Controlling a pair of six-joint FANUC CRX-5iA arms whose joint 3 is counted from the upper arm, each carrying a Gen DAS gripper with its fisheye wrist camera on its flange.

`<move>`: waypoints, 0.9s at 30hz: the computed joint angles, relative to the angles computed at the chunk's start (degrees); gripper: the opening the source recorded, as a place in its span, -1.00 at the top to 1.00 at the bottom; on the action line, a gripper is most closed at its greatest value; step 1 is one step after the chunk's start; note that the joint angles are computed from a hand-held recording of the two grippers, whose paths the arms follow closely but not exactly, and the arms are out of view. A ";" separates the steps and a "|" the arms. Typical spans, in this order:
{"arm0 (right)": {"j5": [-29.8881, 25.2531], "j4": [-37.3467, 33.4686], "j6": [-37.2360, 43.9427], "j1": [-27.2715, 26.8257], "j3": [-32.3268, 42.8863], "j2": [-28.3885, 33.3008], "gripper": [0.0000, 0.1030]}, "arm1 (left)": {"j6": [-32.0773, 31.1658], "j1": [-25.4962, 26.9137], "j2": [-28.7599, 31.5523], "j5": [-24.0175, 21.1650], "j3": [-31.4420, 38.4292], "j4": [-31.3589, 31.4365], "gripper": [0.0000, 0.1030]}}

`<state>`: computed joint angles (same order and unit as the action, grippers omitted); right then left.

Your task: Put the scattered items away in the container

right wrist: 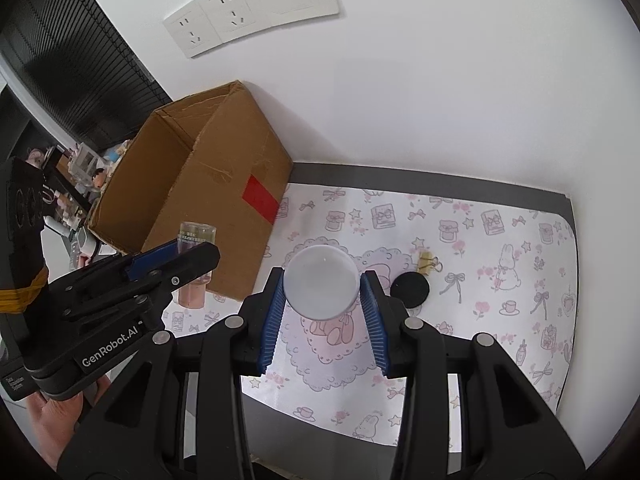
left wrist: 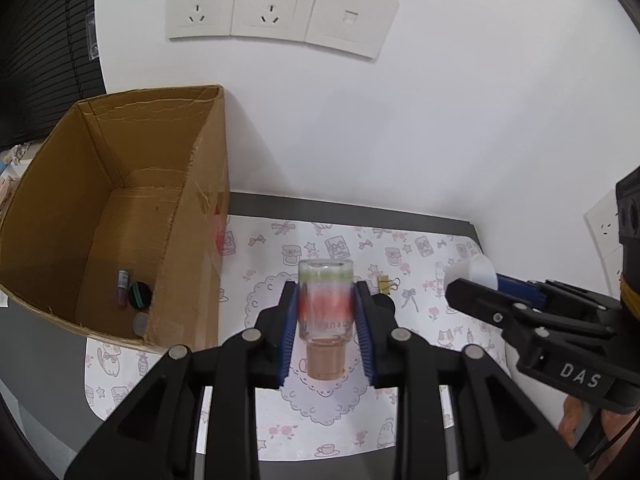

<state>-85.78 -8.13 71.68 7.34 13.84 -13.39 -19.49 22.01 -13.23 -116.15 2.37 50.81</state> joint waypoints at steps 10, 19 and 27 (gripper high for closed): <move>-0.78 0.76 -0.94 1.89 4.61 2.96 0.23 | 3.62 -1.11 2.36 0.30 4.24 1.52 0.47; -1.23 1.62 -1.20 3.78 7.90 5.21 0.23 | 8.33 -2.59 6.04 1.37 10.32 3.42 0.47; -2.13 2.86 -1.31 6.45 12.41 8.23 0.23 | 12.90 -3.97 9.80 2.03 16.01 4.75 0.47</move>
<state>-87.91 -5.27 70.37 13.79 26.25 -5.15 -6.59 18.05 -3.43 -114.12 18.39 55.56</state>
